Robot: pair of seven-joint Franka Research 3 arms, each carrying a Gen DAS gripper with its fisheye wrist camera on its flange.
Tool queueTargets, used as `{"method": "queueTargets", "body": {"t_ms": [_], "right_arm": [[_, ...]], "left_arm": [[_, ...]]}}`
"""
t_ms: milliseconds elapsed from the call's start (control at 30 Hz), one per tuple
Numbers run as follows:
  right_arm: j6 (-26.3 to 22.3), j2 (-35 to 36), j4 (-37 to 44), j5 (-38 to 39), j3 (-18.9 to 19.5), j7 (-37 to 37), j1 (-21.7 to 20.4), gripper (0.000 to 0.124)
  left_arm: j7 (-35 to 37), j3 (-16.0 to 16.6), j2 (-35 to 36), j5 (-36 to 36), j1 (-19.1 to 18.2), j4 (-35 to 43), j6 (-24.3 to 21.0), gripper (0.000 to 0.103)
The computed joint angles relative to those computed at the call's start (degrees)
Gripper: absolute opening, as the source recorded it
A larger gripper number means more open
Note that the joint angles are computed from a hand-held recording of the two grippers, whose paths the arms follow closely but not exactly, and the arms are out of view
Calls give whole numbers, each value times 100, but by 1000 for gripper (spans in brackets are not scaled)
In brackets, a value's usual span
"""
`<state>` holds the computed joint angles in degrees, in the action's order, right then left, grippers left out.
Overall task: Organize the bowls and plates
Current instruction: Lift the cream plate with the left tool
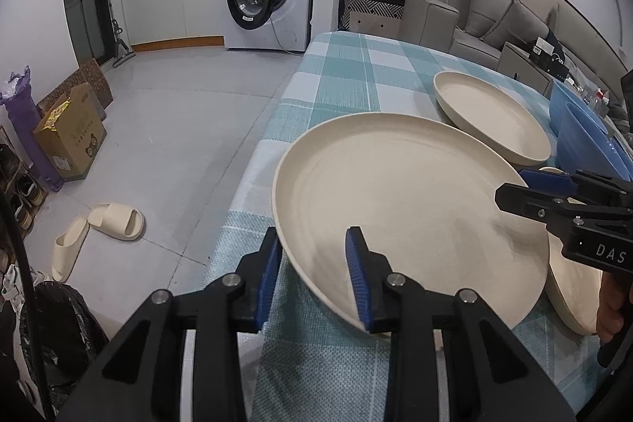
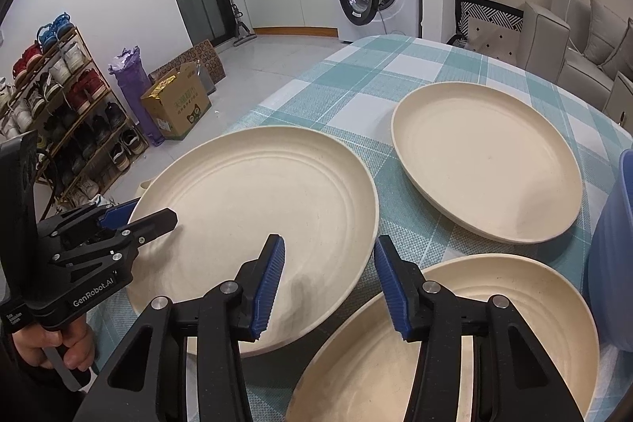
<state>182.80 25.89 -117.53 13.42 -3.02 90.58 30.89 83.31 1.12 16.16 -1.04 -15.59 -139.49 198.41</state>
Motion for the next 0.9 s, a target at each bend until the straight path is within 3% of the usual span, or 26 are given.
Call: {"method": "queueTargets", "body": {"t_ms": [533,900], "right_arm": [[447,-460,-478,266,159,-193,-46,49],[881,-1038,-1114,815,-168,-530,397,49]], "left_arm": [[325,-93,-311,-411,-42,-242,277,32],[432,-377,-495,-386,104,-341,374,32]]}}
